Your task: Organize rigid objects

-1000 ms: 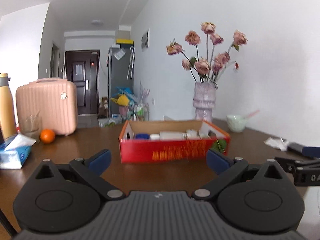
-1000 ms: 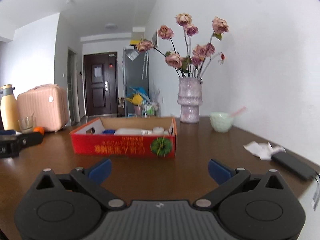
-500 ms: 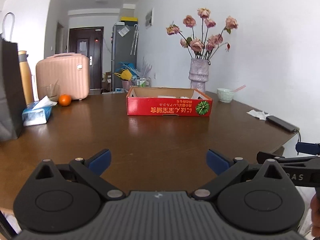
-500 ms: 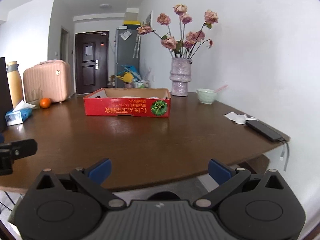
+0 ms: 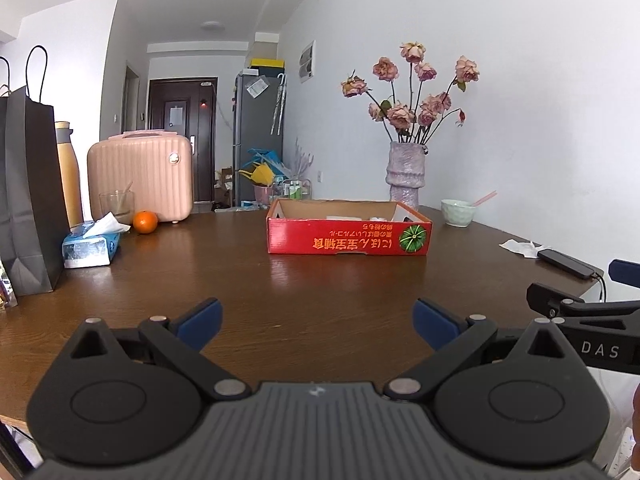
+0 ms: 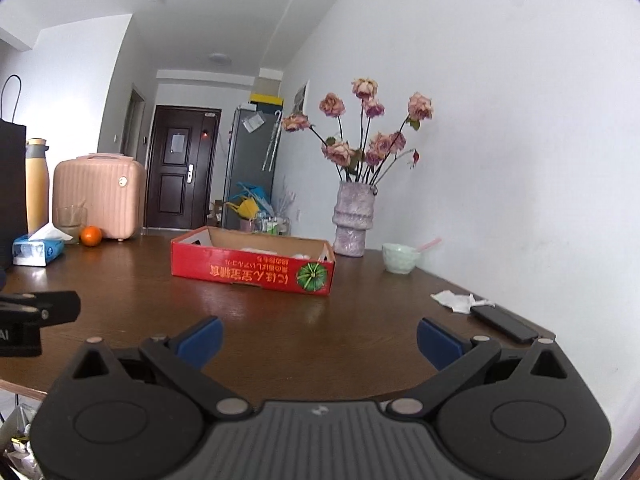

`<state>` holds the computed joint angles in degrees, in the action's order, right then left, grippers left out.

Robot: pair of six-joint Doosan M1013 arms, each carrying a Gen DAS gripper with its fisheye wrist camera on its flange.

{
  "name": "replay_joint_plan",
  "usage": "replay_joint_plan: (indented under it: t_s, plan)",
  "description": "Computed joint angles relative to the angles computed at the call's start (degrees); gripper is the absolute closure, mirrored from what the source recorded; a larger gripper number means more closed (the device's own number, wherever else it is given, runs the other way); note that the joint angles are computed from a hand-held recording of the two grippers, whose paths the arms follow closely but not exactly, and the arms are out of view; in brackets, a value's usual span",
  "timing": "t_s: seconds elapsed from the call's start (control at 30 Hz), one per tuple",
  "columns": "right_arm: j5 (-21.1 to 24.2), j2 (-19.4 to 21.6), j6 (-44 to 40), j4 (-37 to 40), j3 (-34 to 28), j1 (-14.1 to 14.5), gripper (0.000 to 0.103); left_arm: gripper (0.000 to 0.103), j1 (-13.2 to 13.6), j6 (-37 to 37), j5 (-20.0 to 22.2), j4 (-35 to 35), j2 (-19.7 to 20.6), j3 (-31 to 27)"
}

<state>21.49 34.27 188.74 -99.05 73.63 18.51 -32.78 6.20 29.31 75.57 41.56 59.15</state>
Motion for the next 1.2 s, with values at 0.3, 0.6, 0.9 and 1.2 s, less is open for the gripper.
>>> replay_joint_plan:
  t_s: [0.3,0.6,0.9,1.2]
  plan:
    - [-1.67,-0.08,-0.70,2.73,-0.14,-0.50,0.000,0.000,0.00,0.18,-0.55,0.08,-0.17,0.27]
    - [-2.05,-0.18,0.20,1.85,0.04,-0.48,0.000,0.000,-0.03,0.18,-0.51,0.23,-0.15,0.25]
    - [-2.19,-0.17,-0.25,3.13,-0.07,-0.62,0.000,0.000,0.00,0.51,-0.55,0.23,-0.08,0.07]
    - [-2.11,-0.22,-0.59,3.69,-0.01,-0.66,0.000,0.000,0.05,0.65,-0.65,0.23,-0.14,0.20]
